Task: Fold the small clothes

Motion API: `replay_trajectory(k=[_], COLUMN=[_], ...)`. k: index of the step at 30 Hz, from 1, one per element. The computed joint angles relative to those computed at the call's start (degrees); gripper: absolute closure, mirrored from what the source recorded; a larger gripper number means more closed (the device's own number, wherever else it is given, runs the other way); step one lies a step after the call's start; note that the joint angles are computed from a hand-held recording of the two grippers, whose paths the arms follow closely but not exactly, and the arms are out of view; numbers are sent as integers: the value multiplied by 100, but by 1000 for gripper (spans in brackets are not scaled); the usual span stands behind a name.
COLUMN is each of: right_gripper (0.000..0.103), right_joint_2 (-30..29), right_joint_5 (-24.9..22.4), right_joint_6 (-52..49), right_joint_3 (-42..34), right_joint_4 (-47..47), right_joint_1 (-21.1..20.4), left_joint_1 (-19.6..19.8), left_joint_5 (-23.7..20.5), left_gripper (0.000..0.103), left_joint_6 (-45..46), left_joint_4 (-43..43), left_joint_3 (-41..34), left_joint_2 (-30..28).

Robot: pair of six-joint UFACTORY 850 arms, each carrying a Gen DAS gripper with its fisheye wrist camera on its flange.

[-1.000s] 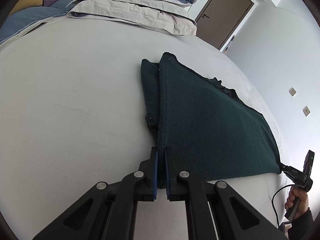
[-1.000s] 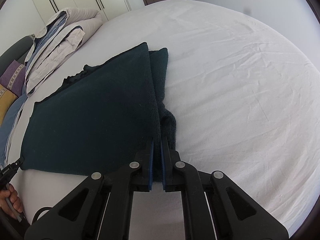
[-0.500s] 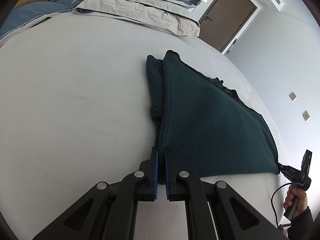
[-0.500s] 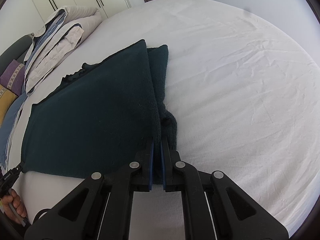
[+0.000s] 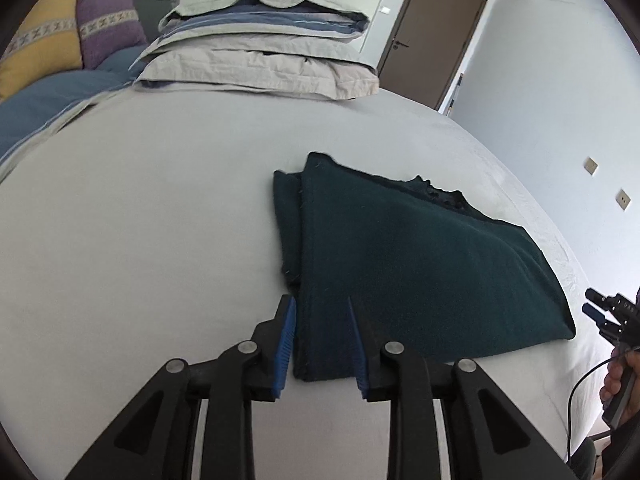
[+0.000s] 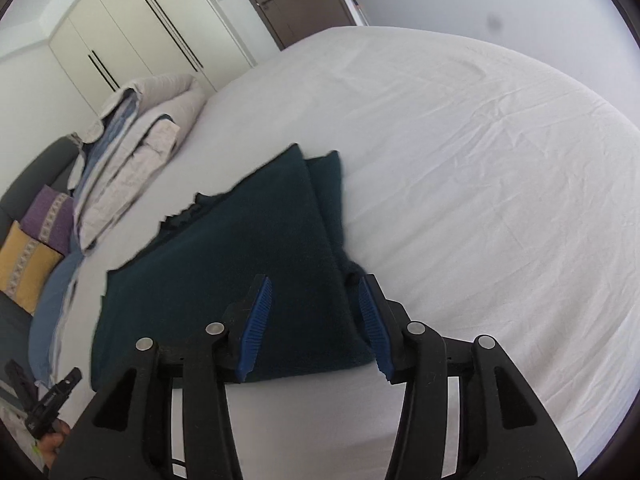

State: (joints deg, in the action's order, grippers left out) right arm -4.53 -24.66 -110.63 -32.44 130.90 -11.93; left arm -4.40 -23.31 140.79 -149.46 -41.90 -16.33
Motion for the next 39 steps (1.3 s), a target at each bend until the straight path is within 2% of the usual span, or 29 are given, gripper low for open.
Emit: replay_trajectory(k=[2, 4, 6, 8, 10, 11, 12, 13, 16, 20, 24, 26, 27, 28, 29, 32, 39], right_gripper=[58, 58, 58, 58, 58, 62, 70, 73, 76, 78, 78, 73, 72, 72, 72, 72, 72], right_joint_2=[-235, -569, -1017, -1464, -1837, -1929, -1992, -2040, -1980, -1799, -1563, -1176, -1014, -958, -900, -830, -2207], right_joint_5=[-542, -1022, -1497, -1604, -1657, -1637, -1800, -2044, -2382, -2789, -2893, -2361, -2284, -2447, -2545, -2229, -1548], right_joint_6=[967, 1306, 1659, 1890, 2080, 1977, 1836, 1720, 1537, 1313, 1227, 936, 881, 975, 1007, 825, 2047], right_joint_3=[-224, -456, -710, -954, -1106, -1099, -1057, -963, -678, -230, 134, 360, 443, 482, 475, 113, -2000], right_joint_4=[-1051, -1443, -1694, -1734, -1767, -1600, -1471, -1335, -901, -205, 273, 920, 1099, 1038, 986, 893, -758], right_joint_1=[198, 509, 758, 978, 1080, 1071, 987, 891, 415, -401, -988, -942, -909, -909, -834, -288, 991], left_joint_1=[-209, -439, -595, -702, -744, -725, -699, -657, -567, -593, -671, -688, -690, -692, -688, -671, -672], left_joint_5=[86, 233, 547, 877, 902, 847, 827, 804, 624, 523, 509, 495, 478, 455, 438, 419, 479], left_gripper=[73, 73, 72, 72, 72, 72, 71, 71, 71, 70, 70, 70, 70, 70, 70, 70, 70], left_joint_6=[48, 371, 181, 372, 969, 1010, 914, 750, 527, 882, 1606, 1760, 1778, 1783, 1765, 1654, 1659], left_joint_4=[-35, -427, -353, -612, -1055, -1015, -858, -646, -359, -747, -1430, -1572, -1592, -1600, -1582, -1473, -1462], left_joint_3=[-224, -483, -819, -1080, -1129, -1093, -1064, -1036, -922, -834, -781, -775, -765, -746, -748, -766, -775], left_joint_2=[-136, -377, -714, -1016, -1160, -1156, -1142, -1132, -1123, -1097, -1068, -1073, -1071, -1062, -1070, -1093, -1093])
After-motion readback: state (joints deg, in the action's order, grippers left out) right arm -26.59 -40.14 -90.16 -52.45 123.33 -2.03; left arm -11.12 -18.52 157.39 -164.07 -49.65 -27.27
